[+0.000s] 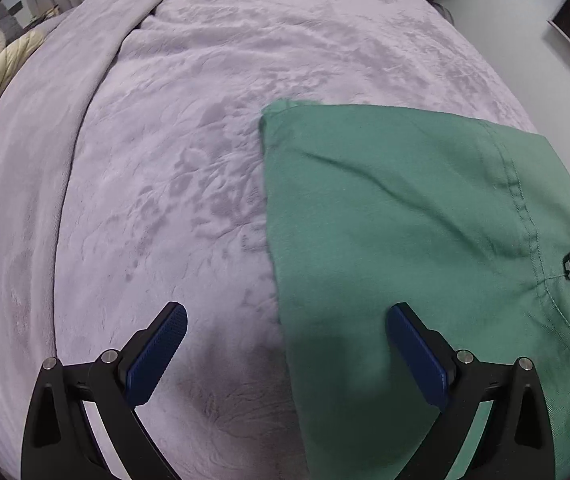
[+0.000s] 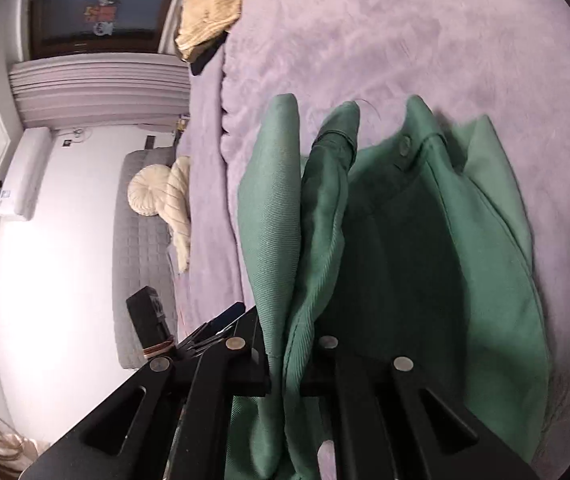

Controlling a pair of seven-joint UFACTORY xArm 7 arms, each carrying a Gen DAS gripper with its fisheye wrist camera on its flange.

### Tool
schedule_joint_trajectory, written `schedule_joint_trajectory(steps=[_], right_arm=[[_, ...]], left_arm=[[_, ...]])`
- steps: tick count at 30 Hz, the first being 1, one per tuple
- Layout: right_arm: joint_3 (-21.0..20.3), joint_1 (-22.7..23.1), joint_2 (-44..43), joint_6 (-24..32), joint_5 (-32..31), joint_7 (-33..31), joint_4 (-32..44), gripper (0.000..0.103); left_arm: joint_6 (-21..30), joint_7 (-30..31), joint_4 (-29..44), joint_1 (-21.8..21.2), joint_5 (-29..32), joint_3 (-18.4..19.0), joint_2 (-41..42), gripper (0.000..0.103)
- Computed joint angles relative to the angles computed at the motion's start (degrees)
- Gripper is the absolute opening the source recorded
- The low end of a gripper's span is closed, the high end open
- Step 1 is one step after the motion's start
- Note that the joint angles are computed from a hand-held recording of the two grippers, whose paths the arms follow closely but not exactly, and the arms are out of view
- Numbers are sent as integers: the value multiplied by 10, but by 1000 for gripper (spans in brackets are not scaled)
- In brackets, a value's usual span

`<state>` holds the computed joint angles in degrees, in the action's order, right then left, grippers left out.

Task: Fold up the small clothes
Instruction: 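Fold the bundle over with the right gripper while the left gripper holds it, then release the green bundle and pat it flat with both grippers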

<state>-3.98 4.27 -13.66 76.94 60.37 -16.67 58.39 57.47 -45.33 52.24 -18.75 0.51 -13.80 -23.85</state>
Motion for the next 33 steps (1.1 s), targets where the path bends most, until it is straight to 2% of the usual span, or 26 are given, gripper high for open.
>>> schedule_joint_trajectory(steps=[3, 5, 10, 13, 17, 18, 19, 20, 23, 25, 27, 29, 30, 31, 33], right_arm=[[-11, -11, -12, 10, -18, -1, -2, 7], [-4, -14, 3, -16, -30, 11, 0, 7], [-10, -42, 40, -42, -109, 27, -23, 8], [-22, -61, 28, -31, -90, 33, -53, 10], [-1, -56, -1, -32, -167, 61, -20, 24], [-1, -54, -11, -28, -184, 57, -12, 33], [-5, -51, -26, -20, -192, 52, -8, 48], [-11, -50, -42, -8, -196, 46, -5, 54], [-29, -38, -75, 36, -182, 34, 6, 56], [-31, -32, -93, 60, -186, 38, 5, 54], [-21, -31, -110, 77, -227, 52, -2, 53], [-14, -33, -132, 82, -264, 65, -27, 48], [-15, -36, -142, 86, -277, 75, -41, 30], [-15, -41, -153, 86, -291, 88, -61, 5], [-28, -51, -178, 84, -295, 101, -109, 5]], left_arm=[[-14, 5, 29, -9, 7, -13, 35, 101], [-25, 3, 42, -18, 6, -18, 64, 101], [-50, 17, 48, -45, -12, -14, 117, 101], [-39, 19, 52, -49, -8, -9, 111, 101], [0, 38, 56, -48, -4, -2, 82, 101], [5, 45, 53, -48, -9, 0, 70, 101], [9, 52, 51, -49, -16, 2, 59, 101], [12, 57, 49, -49, -23, 3, 49, 101], [19, 76, 46, -57, -53, 3, 31, 101], [21, 86, 46, -66, -70, -6, 33, 101], [26, 91, 37, -79, -82, -16, 31, 101], [26, 100, 16, -94, -90, -27, 21, 101], [25, 103, 4, -100, -89, -32, 14, 101], [20, 105, -12, -107, -92, -35, 4, 102], [1, 105, -45, -115, -109, -31, -20, 103]])
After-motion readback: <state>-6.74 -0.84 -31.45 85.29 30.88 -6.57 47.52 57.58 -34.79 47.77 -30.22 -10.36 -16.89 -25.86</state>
